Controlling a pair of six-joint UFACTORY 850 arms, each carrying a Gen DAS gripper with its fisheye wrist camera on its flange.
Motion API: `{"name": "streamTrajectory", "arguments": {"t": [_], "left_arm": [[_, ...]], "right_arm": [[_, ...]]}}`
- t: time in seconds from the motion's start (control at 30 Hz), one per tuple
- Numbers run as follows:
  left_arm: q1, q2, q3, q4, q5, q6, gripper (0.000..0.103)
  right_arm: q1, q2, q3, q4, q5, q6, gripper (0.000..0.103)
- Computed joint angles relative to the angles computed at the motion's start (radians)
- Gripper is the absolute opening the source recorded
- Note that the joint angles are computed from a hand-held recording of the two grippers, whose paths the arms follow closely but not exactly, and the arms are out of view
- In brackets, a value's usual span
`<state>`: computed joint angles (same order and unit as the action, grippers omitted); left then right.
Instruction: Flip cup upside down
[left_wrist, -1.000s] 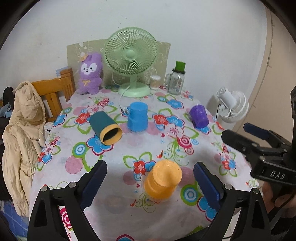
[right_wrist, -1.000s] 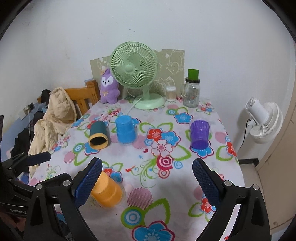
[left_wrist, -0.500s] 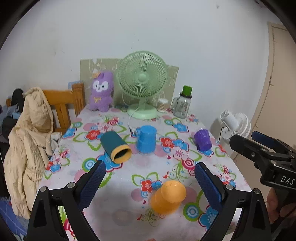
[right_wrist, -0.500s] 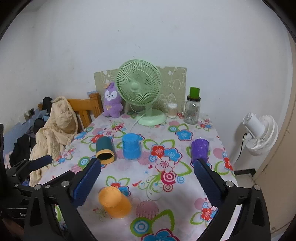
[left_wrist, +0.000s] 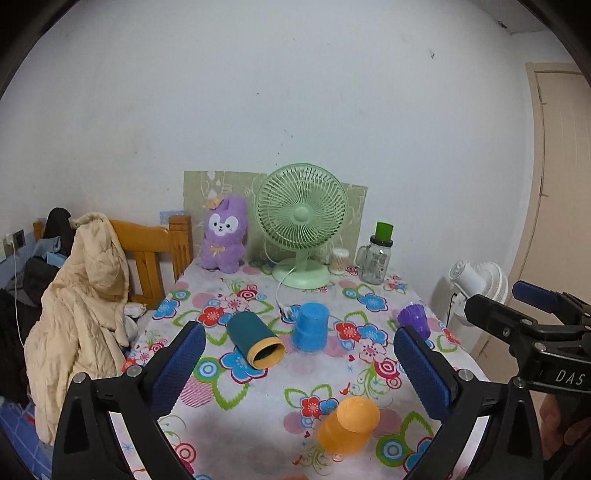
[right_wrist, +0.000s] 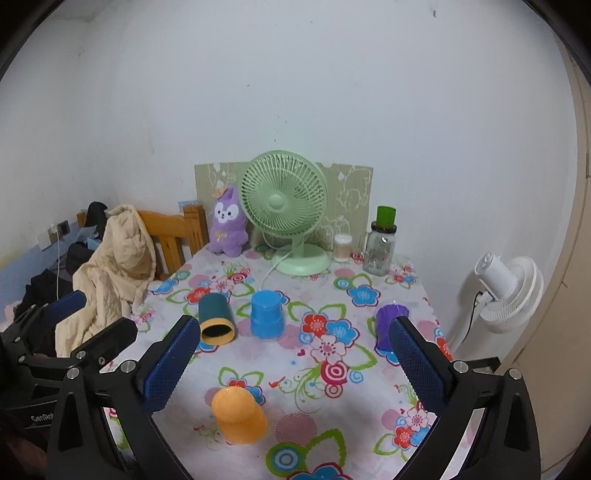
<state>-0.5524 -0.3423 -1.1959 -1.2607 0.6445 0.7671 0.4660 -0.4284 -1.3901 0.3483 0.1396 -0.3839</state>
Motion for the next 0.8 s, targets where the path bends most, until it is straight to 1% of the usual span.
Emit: {"name": "streamTrajectory", "arguments": {"t": [0.17, 0.33, 0.43, 0.8], "left_arm": [[0.002, 0.013, 0.014, 0.008, 0.003, -0.023, 0.103], [0.001, 0.018, 0.019, 0.018, 0.012, -0.032, 0.103], [0.001, 0.017, 0.018, 0.017, 0.011, -0.031, 0.103], [0.002, 0.014, 0.015, 0.013, 0.011, -0.029, 0.103]], "right_arm": [[0.005, 0.005, 0.005, 0.039, -0.001, -0.042, 0.103], [0.008, 0.009, 0.008, 0.026, 0.004, -0.034, 0.103], [0.009, 0.004, 0.003, 0.082, 0.003, -0.097, 0.103], [0.007, 0.001, 0.001, 0.077, -0.003, -0.090, 0.103]]}}
